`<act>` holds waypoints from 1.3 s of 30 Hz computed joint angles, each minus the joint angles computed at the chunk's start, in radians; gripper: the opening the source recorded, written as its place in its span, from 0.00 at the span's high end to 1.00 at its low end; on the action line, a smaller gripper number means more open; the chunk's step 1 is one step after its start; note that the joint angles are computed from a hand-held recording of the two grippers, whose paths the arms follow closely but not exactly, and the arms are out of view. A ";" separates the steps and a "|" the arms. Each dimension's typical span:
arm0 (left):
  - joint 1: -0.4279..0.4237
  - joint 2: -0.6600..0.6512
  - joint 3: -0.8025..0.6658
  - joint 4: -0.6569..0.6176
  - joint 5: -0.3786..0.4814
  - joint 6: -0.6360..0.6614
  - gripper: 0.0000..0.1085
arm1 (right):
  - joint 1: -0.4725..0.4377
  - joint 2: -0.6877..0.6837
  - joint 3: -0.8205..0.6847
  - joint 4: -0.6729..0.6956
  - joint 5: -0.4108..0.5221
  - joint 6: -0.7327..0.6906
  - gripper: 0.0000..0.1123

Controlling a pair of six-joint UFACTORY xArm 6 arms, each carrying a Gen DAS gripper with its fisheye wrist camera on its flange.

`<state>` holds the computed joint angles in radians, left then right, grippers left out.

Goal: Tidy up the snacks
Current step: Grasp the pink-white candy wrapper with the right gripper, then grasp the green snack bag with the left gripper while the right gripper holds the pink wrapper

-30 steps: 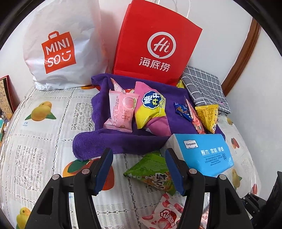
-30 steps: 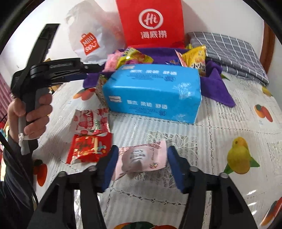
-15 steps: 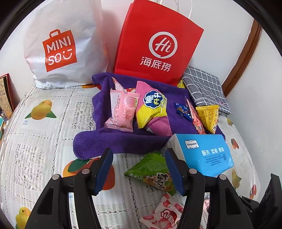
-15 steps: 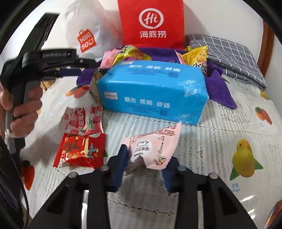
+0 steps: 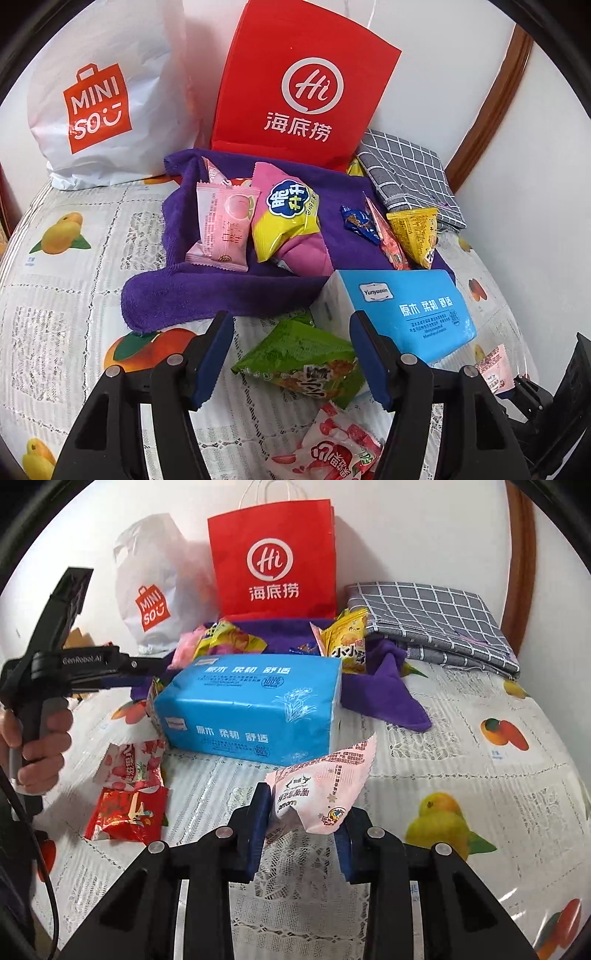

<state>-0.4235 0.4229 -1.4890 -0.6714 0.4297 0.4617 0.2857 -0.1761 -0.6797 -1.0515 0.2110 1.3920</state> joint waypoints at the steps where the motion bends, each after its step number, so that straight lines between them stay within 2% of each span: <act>1: 0.003 0.002 -0.005 -0.016 0.012 0.015 0.39 | 0.001 0.002 0.001 0.010 0.000 -0.009 0.71; 4: 0.017 -0.003 -0.017 -0.074 0.060 0.057 0.39 | -0.003 0.005 0.004 0.032 -0.017 -0.029 0.71; 8: 0.032 -0.013 -0.017 -0.165 0.104 0.141 0.36 | -0.005 0.003 0.003 -0.006 -0.025 0.006 0.71; 11: 0.029 0.004 -0.033 -0.133 0.143 0.119 0.36 | -0.008 0.005 0.006 0.006 -0.034 -0.004 0.71; 14: 0.015 0.023 -0.034 -0.045 0.126 0.061 0.34 | -0.011 0.005 0.008 0.015 -0.037 -0.006 0.71; 16: 0.016 0.023 -0.027 -0.085 0.112 0.090 0.33 | -0.011 -0.003 0.010 -0.018 -0.031 0.031 0.71; 21: 0.041 0.032 -0.038 -0.158 0.164 0.118 0.34 | 0.003 -0.036 0.028 -0.069 -0.016 0.087 0.71; 28: 0.046 -0.001 0.018 -0.126 0.095 0.097 0.35 | 0.035 -0.081 0.060 -0.041 0.019 0.054 0.71; 33: -0.005 0.012 0.040 0.039 -0.057 0.022 0.35 | 0.047 -0.082 0.058 -0.041 0.023 0.062 0.71; 36: -0.028 0.024 0.056 0.189 -0.140 -0.067 0.36 | 0.054 -0.075 0.051 -0.035 0.026 0.061 0.71; 37: -0.033 0.027 0.063 0.249 -0.163 -0.103 0.42 | 0.057 -0.072 0.048 -0.030 0.028 0.058 0.71; 38: -0.035 0.025 0.069 0.268 -0.174 -0.108 0.53 | 0.060 -0.071 0.046 -0.023 0.031 0.054 0.71; 39: -0.036 0.019 0.078 0.262 -0.187 -0.104 0.55 | 0.063 -0.071 0.044 -0.014 0.035 0.048 0.71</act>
<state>-0.4597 0.4416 -1.4109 -0.4090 0.2424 0.3580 0.3487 -0.2470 -0.6354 -1.0659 0.2461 1.4404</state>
